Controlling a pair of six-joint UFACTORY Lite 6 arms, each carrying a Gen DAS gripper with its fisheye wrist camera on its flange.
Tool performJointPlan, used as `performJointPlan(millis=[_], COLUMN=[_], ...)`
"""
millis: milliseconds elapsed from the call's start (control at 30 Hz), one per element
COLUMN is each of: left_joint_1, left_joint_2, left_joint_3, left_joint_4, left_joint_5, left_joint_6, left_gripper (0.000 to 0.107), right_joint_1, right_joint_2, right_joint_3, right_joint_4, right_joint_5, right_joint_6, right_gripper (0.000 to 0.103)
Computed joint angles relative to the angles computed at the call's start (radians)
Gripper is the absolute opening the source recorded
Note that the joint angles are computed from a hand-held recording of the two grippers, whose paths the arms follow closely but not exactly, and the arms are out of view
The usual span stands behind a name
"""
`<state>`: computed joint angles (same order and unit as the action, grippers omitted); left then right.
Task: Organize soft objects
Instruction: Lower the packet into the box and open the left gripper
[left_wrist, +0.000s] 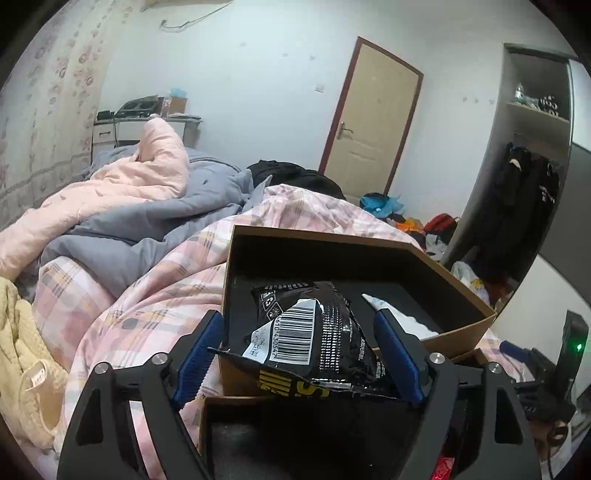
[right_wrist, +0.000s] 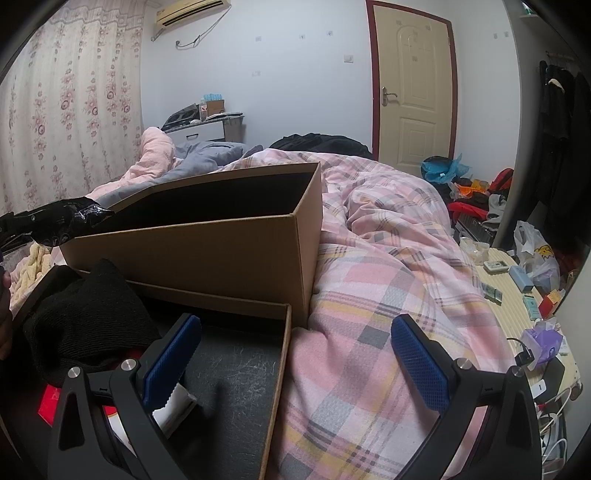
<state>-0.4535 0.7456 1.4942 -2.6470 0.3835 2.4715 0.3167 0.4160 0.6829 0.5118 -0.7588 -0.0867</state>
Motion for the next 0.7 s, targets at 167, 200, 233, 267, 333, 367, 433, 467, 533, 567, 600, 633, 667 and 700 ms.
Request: performJointPlan(millis=[167, 200, 233, 267, 333, 367, 433, 467, 533, 567, 600, 633, 667, 700], left_joint_1=[-0.005, -0.007, -0.008, -0.009, -0.012, -0.012, -0.014, -0.016, -0.024, -0.027, -0.030, -0.032, -0.034, -0.036], left_joint_2=[0.012, 0.018, 0.020, 0.027, 0.039, 0.041, 0.029, 0.020, 0.005, 0.003, 0.001, 0.000, -0.001, -0.002], left_joint_3=[0.022, 0.034, 0.040, 0.053, 0.084, 0.095, 0.072, 0.056, 0.030, 0.026, 0.024, 0.023, 0.020, 0.018], left_joint_4=[0.006, 0.015, 0.022, 0.038, 0.074, 0.076, -0.021, -0.070, -0.161, -0.183, -0.201, -0.209, -0.214, -0.219], left_joint_5=[-0.023, -0.039, -0.048, -0.066, -0.101, -0.113, -0.090, -0.078, -0.066, -0.065, -0.066, -0.067, -0.066, -0.067], left_joint_6=[-0.011, -0.019, -0.027, -0.046, -0.088, -0.096, -0.008, 0.041, 0.140, 0.166, 0.189, 0.202, 0.212, 0.222], left_gripper=[0.085, 0.086, 0.088, 0.090, 0.095, 0.102, 0.103, 0.103, 0.103, 0.103, 0.103, 0.103, 0.103, 0.103], right_joint_1=[-0.001, -0.001, 0.000, -0.001, -0.001, -0.001, -0.001, -0.001, -0.001, -0.002, -0.002, -0.003, -0.003, -0.003], right_joint_2=[0.000, 0.000, 0.002, 0.000, -0.001, -0.001, 0.001, 0.001, 0.003, 0.002, 0.001, 0.001, 0.002, 0.004], right_joint_3=[0.000, 0.000, 0.000, 0.001, 0.000, 0.000, 0.002, 0.002, 0.001, 0.003, 0.003, 0.002, 0.003, 0.002], right_joint_4=[-0.001, -0.001, -0.002, -0.002, -0.002, -0.002, -0.002, -0.002, -0.005, -0.004, -0.002, -0.003, -0.004, -0.006], right_joint_5=[0.001, 0.001, -0.002, 0.002, 0.002, 0.003, 0.003, 0.003, -0.001, 0.003, 0.004, 0.003, 0.003, 0.001], right_joint_6=[0.001, 0.001, 0.003, 0.000, 0.001, 0.002, 0.001, 0.001, 0.006, 0.003, 0.000, 0.001, 0.002, 0.005], right_gripper=[0.102, 0.102, 0.102, 0.102, 0.102, 0.102, 0.102, 0.102, 0.102, 0.102, 0.102, 0.102, 0.102, 0.102])
